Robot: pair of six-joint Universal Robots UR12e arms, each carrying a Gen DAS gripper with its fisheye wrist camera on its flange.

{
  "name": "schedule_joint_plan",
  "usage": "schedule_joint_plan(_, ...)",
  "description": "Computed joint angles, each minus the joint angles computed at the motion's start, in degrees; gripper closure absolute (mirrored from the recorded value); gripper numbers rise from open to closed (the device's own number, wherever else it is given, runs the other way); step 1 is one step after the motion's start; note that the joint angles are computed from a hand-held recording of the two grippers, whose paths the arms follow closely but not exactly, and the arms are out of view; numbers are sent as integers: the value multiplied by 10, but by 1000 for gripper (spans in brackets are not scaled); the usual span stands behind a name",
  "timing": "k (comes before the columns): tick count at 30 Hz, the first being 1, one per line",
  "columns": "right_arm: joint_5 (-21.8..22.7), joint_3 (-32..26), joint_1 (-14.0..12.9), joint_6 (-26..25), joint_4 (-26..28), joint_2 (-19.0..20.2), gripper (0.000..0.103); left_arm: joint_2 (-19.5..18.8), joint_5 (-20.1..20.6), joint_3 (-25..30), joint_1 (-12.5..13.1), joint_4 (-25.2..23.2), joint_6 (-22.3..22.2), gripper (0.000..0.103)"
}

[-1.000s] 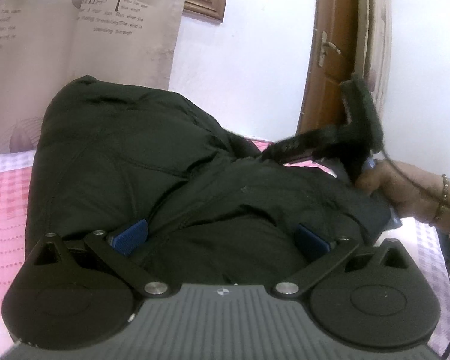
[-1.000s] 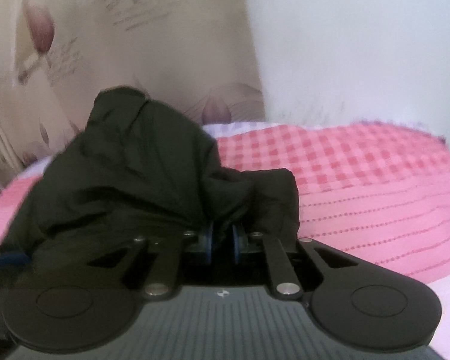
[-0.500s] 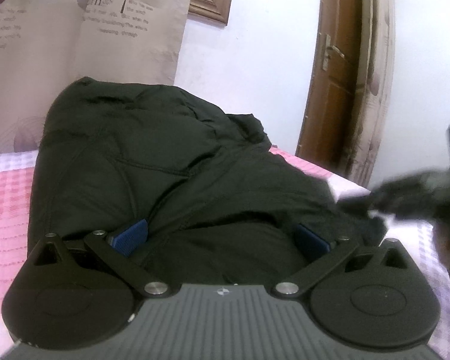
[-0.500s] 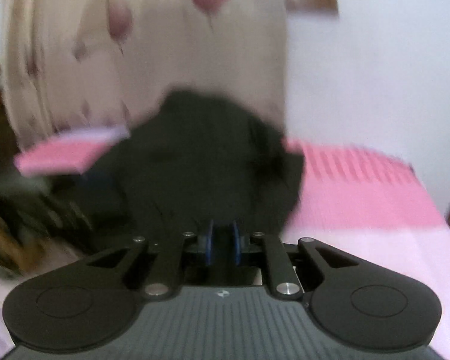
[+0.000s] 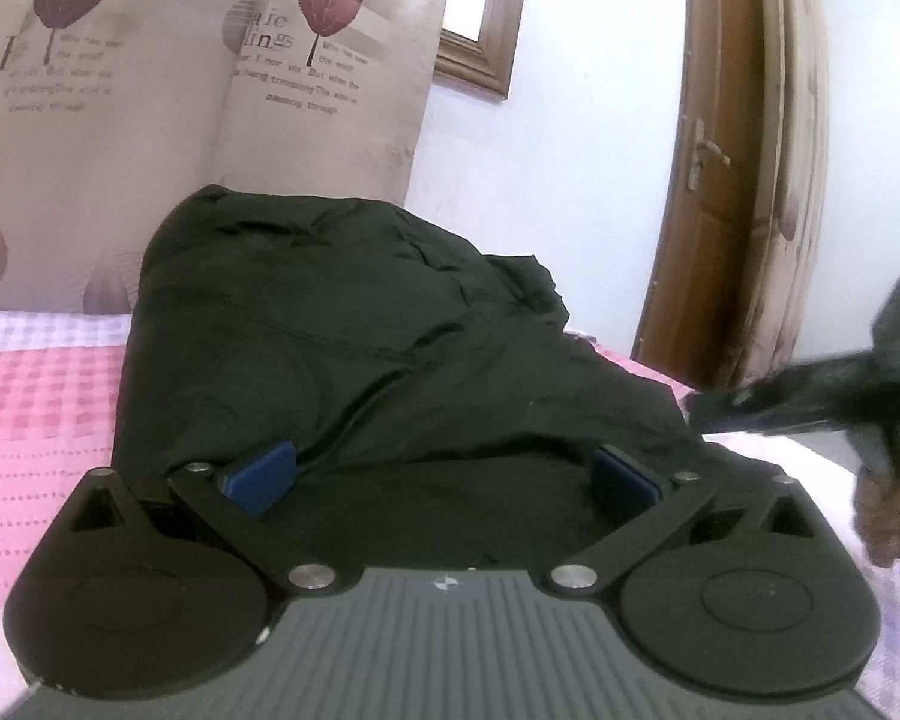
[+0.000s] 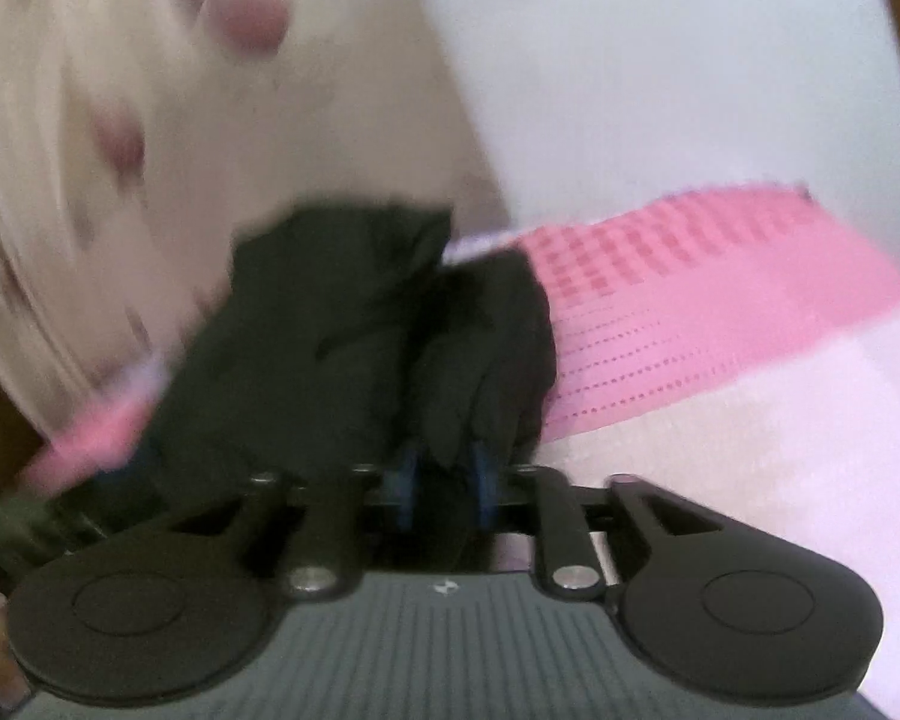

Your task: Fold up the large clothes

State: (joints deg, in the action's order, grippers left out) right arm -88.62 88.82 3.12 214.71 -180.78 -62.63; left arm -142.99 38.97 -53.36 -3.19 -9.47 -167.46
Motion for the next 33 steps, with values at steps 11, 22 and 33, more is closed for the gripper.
schedule_joint_plan(11,-31,-43,26,-95,99,11,67,-10,-21,13,8,22,-40,0)
schedule_joint_plan(22,-37,-40,25,-73,55,28,65,-10,17,48,34,-48,-105,0)
schedule_joint_plan(33,-30,-41,18,-35,74,30,31,6,67,21,21,-152,-28,0)
